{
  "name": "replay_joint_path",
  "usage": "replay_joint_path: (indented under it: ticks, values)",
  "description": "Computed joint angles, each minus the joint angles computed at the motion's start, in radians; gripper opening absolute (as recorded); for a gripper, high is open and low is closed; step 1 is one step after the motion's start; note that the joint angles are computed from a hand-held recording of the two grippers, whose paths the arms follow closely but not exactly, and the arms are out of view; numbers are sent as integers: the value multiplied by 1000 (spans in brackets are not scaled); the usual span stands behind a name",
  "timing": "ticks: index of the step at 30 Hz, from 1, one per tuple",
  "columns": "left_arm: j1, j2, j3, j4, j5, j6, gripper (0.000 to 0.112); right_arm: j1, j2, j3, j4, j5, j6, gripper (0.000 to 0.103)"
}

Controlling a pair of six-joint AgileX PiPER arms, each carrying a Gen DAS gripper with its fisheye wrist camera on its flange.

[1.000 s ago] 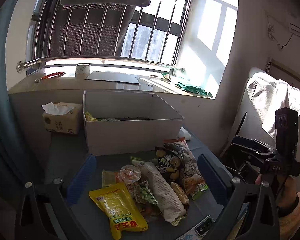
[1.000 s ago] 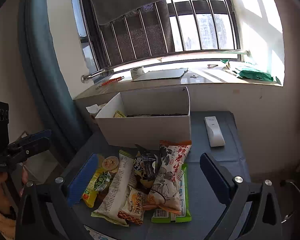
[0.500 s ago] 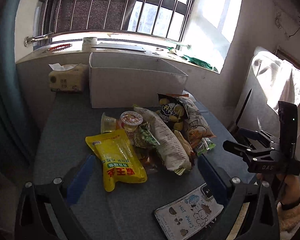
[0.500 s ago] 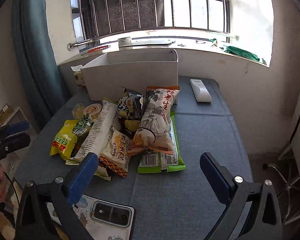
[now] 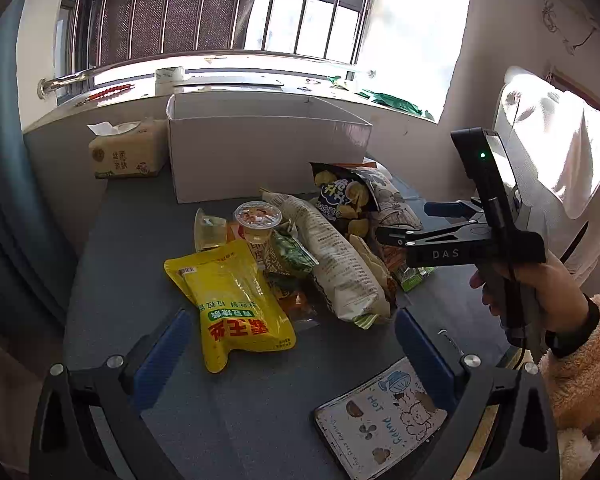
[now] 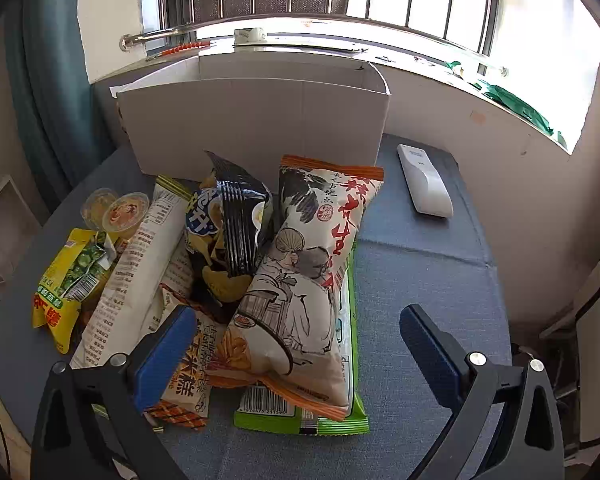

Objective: Organize snacks
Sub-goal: 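Grasp the illustrated white-orange bag with the right tool while the left grasps the yellow spicy-bean bag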

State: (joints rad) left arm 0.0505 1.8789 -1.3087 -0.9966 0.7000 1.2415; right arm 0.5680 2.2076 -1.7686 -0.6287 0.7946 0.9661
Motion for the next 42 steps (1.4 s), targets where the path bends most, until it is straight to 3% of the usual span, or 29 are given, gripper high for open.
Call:
replay_joint_path:
  ticks: [4,6,7,8,11,18,21,25,28,31,34,35,36,38,42]
  values:
    - [12,17,-14,7,8,-21,103,-21,82,-137,44,92,-139,103]
    - [17,31,-27,18,11,-40,103,-42,95,-157,102,89,-207,101]
    - [19,38,-34,22,13,-48,103,-55,91,-148,142,68,-239,88]
    - [19,44,-38,30,11,-59,103,-74,79,-128,210,31,-286,49]
    - [18,63,-51,55,4,-90,103,-87,30,-61,260,-12,-298,45]
    - [24,153,-164,140,51,-235,103,-102,-252,340,234,-306,-116,45]
    - [-11,218,-262,287,52,-396,103,-86,-363,488,172,-407,-1,45]
    - [-57,307,-396,442,81,-576,103,-37,-463,600,-39,-434,271,45]
    - [-92,351,-453,508,93,-622,103,4,-505,645,-169,-423,439,45]
    - [-109,370,-471,551,71,-657,101,9,-513,671,-202,-425,476,45]
    - [-93,351,-440,501,64,-561,80,16,-517,684,-193,-421,483,45]
    - [-83,342,-427,484,65,-537,65,14,-518,692,-187,-431,482,45]
    - [-65,338,-419,444,79,-498,56,14,-518,698,-196,-440,495,45]
    - [-29,335,-408,385,108,-444,50,14,-512,701,-206,-449,507,45]
    - [44,305,-360,258,119,-352,48,21,-500,685,-193,-453,483,45]
